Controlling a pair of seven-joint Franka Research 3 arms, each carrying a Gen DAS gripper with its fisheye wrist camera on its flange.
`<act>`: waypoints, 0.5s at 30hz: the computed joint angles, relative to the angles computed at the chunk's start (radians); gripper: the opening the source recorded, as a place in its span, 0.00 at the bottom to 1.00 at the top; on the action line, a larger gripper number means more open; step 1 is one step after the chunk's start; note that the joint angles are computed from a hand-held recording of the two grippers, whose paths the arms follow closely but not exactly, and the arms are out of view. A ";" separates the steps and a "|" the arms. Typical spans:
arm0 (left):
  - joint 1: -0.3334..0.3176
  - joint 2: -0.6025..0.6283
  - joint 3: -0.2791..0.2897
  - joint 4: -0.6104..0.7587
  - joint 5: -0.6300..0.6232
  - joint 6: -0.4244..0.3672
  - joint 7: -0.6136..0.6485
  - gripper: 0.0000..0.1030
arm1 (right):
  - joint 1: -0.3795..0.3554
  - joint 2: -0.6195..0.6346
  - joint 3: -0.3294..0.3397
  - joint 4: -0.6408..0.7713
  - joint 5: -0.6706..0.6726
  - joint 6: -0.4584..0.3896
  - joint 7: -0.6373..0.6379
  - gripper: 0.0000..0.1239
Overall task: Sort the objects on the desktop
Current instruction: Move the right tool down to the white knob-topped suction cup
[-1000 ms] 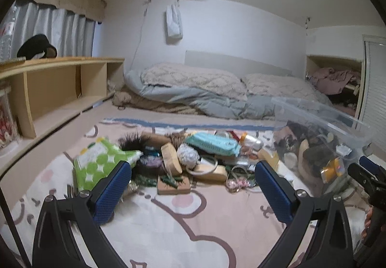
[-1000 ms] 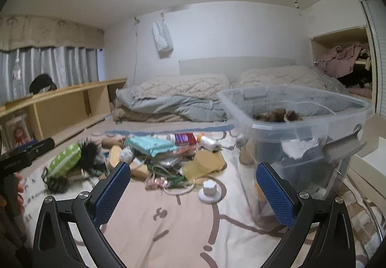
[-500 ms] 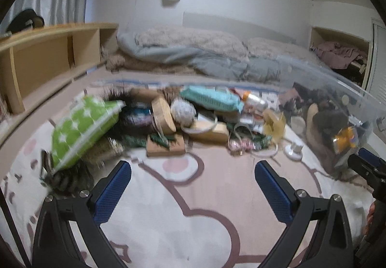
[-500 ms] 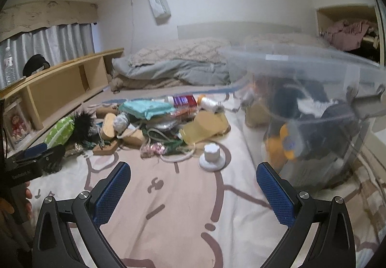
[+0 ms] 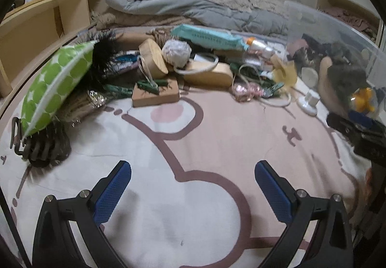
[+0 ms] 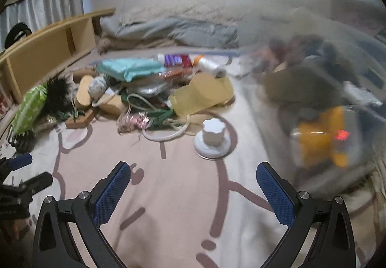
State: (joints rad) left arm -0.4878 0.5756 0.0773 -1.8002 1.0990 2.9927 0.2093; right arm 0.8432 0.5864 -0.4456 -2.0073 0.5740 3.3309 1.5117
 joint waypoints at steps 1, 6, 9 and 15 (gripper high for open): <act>0.016 0.006 -0.020 0.003 -0.026 -0.008 0.030 1.00 | -0.002 0.017 -0.005 0.025 -0.009 -0.018 -0.006 0.83; 0.091 0.034 -0.107 0.006 -0.203 -0.039 0.199 1.00 | 0.096 0.125 -0.148 0.123 -0.052 -0.054 0.035 0.83; 0.100 0.048 -0.122 0.011 -0.284 -0.057 0.274 1.00 | 0.127 0.187 -0.218 0.182 -0.067 -0.067 0.085 0.70; 0.057 0.068 -0.088 0.031 -0.327 -0.081 0.332 1.00 | 0.147 0.303 -0.326 0.306 -0.127 -0.198 0.203 0.39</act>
State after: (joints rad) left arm -0.4313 0.6438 -0.0106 -1.7694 0.7717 2.9117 0.5413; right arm 0.9897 0.8893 -0.7717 -1.7017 0.4471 3.1330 1.7144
